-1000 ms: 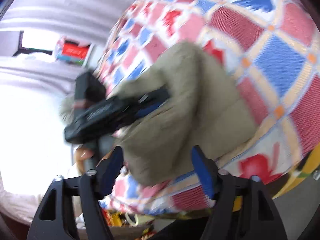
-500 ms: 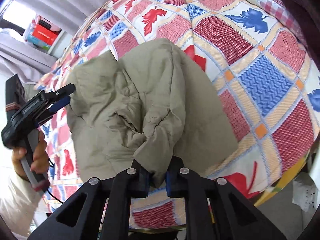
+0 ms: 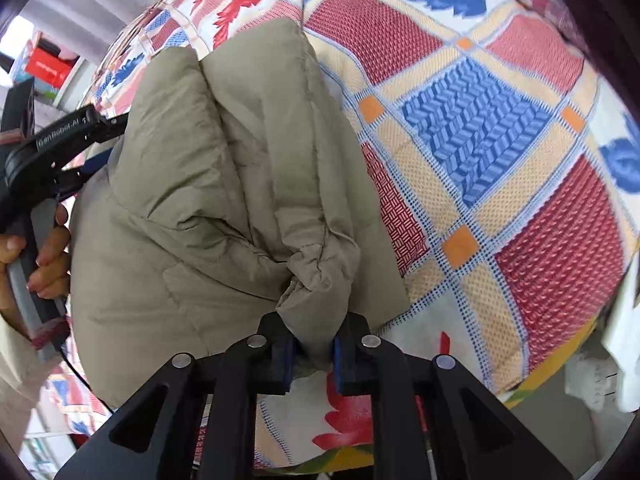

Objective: Fold large clothes
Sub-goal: 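Hold the fold pinched with the right gripper and press the bundle down, then open both grippers and raise them above the folded jacket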

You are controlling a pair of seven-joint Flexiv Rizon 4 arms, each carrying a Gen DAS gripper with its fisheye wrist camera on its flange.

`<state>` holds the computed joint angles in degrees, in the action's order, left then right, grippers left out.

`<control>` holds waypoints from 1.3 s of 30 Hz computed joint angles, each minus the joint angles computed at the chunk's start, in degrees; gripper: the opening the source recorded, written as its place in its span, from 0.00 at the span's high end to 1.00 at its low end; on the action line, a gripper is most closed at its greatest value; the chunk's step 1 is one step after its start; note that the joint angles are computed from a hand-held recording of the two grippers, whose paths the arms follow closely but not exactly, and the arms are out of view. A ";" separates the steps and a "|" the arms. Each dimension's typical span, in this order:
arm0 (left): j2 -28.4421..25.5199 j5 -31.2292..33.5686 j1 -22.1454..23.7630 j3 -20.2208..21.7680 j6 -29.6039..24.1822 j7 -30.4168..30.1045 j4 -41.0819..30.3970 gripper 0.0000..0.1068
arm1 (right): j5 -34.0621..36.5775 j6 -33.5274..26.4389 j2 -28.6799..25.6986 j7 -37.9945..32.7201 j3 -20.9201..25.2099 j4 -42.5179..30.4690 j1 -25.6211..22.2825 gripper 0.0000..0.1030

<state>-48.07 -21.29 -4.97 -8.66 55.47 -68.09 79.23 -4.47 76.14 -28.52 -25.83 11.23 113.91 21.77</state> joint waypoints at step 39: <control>16.05 1.60 4.08 4.62 5.79 -4.87 20.50 0.04 | 1.08 -11.16 -10.20 -13.59 0.10 -20.12 -0.25 0.73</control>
<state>-32.03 -19.69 -0.90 -4.04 61.26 -72.97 99.73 -3.39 64.98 -38.72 -39.42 11.33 93.79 21.51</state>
